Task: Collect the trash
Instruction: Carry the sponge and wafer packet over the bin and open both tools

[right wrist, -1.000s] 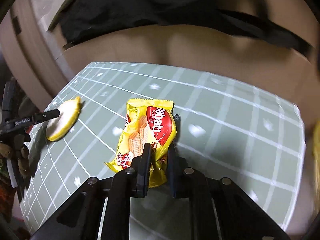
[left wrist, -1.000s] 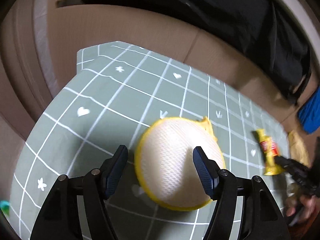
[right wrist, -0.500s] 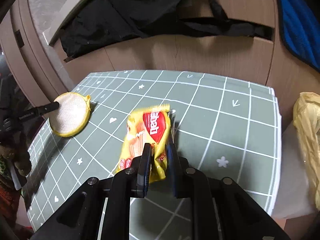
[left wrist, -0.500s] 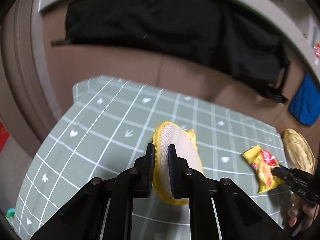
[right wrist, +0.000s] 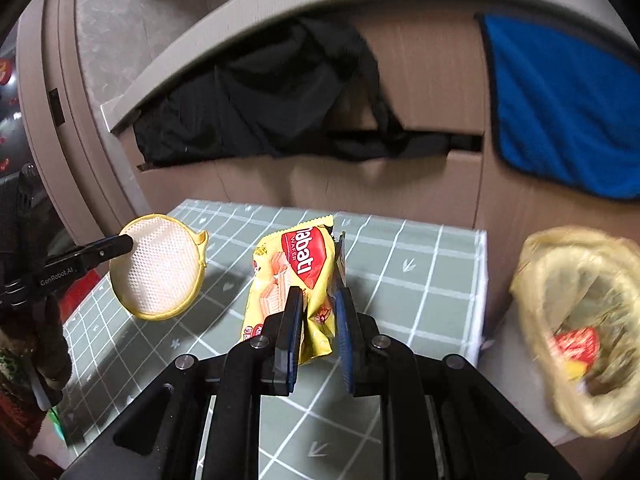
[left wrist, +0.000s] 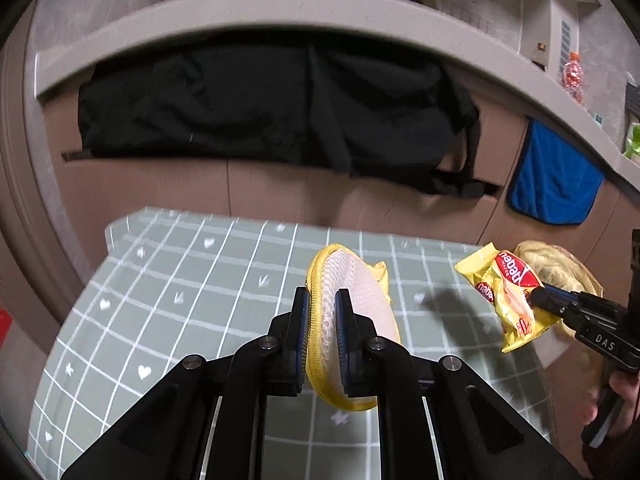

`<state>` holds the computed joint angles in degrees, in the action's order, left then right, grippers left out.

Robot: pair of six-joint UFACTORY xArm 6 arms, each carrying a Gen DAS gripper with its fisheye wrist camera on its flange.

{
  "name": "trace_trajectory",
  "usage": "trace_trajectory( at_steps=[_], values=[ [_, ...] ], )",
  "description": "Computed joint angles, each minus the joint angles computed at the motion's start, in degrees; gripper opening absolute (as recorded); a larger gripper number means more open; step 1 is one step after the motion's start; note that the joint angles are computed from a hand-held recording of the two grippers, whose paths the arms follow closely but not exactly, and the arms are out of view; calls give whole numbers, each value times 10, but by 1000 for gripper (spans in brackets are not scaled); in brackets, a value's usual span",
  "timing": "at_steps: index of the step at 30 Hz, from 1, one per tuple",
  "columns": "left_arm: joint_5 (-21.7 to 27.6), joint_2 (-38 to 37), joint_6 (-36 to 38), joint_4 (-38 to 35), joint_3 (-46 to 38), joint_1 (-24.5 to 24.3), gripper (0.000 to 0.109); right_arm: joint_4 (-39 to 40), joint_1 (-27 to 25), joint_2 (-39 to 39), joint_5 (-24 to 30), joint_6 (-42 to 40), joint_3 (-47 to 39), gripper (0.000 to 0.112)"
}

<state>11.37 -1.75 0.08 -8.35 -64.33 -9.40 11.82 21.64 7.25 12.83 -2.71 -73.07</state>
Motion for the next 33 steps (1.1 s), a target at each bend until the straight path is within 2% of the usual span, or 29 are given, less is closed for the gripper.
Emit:
trace_trajectory(
  at_steps=[4, 8, 15, 19, 26, 29, 33],
  values=[
    [-15, 0, -52, 51, -18, -14, 13, 9, -7, -10, 0, -18, -8, 16],
    [-27, 1, -144, 148, -42, -26, 13, 5, -13, -22, -7, -36, -14, 16],
    [-34, 15, -259, 281, -108, -50, 13, -90, -34, -58, -42, 4, -17, 16],
    [-42, 30, -328, 354, -153, -70, 13, -116, -54, -85, -52, 16, -10, 16],
    [-28, 80, -333, 365, -232, -130, 13, -100, -104, -138, -74, -8, 29, 16],
    [-14, 116, -282, 318, -275, -165, 13, -74, -128, -162, -81, -30, 55, 16],
    [4, 173, -251, 270, -337, -204, 13, -69, -161, -196, -75, -32, 87, 16]
  ],
)
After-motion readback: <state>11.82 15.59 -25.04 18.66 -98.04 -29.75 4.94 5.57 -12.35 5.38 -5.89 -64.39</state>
